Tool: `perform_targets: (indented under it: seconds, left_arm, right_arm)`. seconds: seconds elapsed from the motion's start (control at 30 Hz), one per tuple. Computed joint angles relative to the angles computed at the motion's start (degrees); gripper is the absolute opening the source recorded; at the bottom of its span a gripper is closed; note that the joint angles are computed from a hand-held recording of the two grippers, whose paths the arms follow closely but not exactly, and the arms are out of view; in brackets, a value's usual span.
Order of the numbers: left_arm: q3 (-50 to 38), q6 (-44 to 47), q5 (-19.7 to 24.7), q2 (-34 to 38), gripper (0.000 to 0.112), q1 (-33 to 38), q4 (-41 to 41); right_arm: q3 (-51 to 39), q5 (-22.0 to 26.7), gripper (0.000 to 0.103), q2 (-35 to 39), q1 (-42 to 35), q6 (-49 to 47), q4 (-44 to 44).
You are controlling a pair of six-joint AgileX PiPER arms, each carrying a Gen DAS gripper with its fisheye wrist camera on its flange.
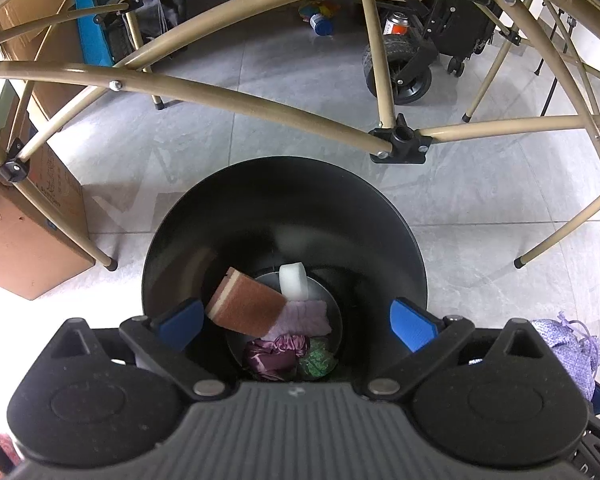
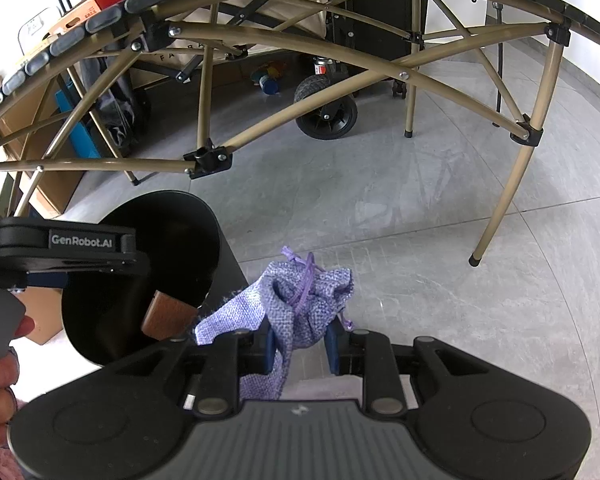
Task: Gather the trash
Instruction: 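Move the right tool holding the lavender bag over the bin opening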
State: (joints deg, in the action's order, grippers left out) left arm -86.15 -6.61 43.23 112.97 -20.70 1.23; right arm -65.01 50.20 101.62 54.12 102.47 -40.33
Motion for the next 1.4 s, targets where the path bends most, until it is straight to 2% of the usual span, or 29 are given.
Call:
perform_targets:
  seconds: [0.37,0.63,0.97,1.1,1.4]
  left_arm:
    - [1.57,1.38,-1.22,-2.98,0.102,1.15,0.08]
    - [4.05,2.17,-2.47,-6.79,0.102,3.67,1.9]
    - [4.91,8.25,-2.11,-10.69,0.102,9.83,-2.91]
    - [5.94,9.12,-3.26,-12.15,0.102,11.57,-3.85]
    - [6.96,6.93,-4.25,-13.77,0.102,13.62,0.15]
  right_arm:
    - [0.1,-0.43,0.024,-0.79,0.55,1.93,-2.47]
    - [-3.94,-1.49,0.024,0.47,0.41,0.57,-5.42]
    - [-12.44,-1.7,0.024,5.53,-0.69,-5.31,-4.59]
    - [-16.8,-1.38,0.024,8.51,-0.82,-7.98,-3.81]
    - [-26.51,-1.39,0.024,15.43,-1.62,-13.58,-0.76]
